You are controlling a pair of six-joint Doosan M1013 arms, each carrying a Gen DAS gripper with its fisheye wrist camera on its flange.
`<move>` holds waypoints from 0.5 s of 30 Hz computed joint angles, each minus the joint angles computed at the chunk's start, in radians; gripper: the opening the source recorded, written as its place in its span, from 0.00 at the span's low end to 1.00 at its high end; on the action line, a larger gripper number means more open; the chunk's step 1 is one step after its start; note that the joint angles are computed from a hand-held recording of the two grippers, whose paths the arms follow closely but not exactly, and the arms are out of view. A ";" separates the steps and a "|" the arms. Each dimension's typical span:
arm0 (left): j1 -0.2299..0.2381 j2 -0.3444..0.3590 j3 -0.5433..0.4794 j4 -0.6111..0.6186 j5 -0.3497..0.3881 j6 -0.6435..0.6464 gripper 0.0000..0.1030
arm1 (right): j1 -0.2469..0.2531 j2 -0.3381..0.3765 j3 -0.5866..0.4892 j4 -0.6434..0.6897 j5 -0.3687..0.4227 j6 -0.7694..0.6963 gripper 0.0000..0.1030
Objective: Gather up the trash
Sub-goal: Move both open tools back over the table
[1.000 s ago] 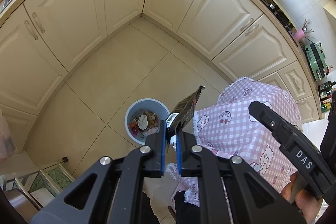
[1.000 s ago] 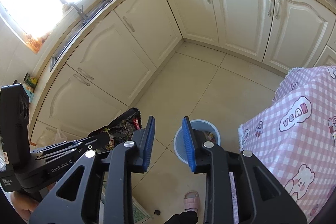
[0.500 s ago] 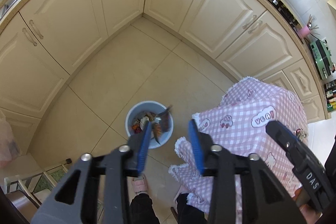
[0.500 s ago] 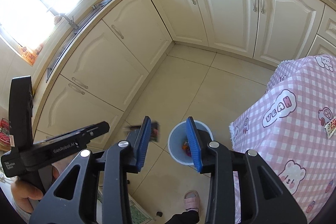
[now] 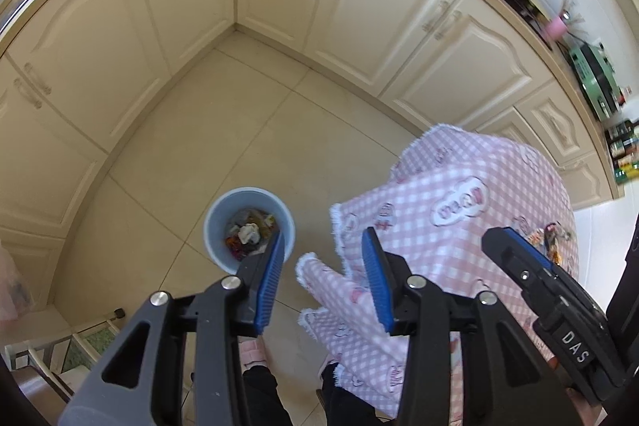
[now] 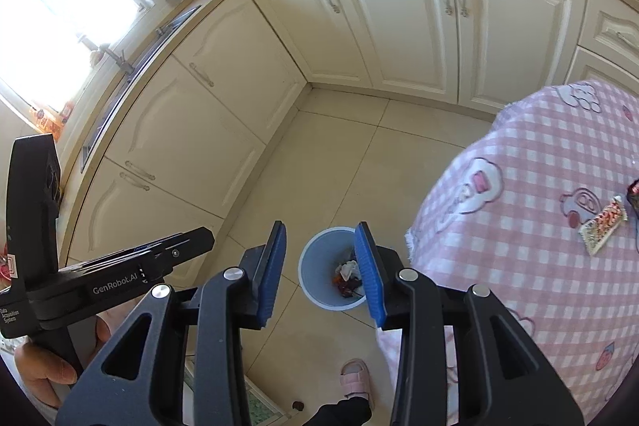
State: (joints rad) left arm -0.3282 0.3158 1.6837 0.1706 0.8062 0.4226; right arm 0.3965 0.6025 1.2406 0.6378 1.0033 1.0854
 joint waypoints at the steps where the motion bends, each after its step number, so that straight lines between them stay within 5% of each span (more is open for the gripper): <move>1: -0.007 0.012 -0.017 -0.005 0.005 0.007 0.40 | -0.012 0.000 0.001 0.001 0.000 -0.001 0.33; 15: -0.115 0.302 -0.410 -0.196 0.075 0.260 0.57 | -0.211 0.012 -0.007 -0.116 -0.036 0.080 0.36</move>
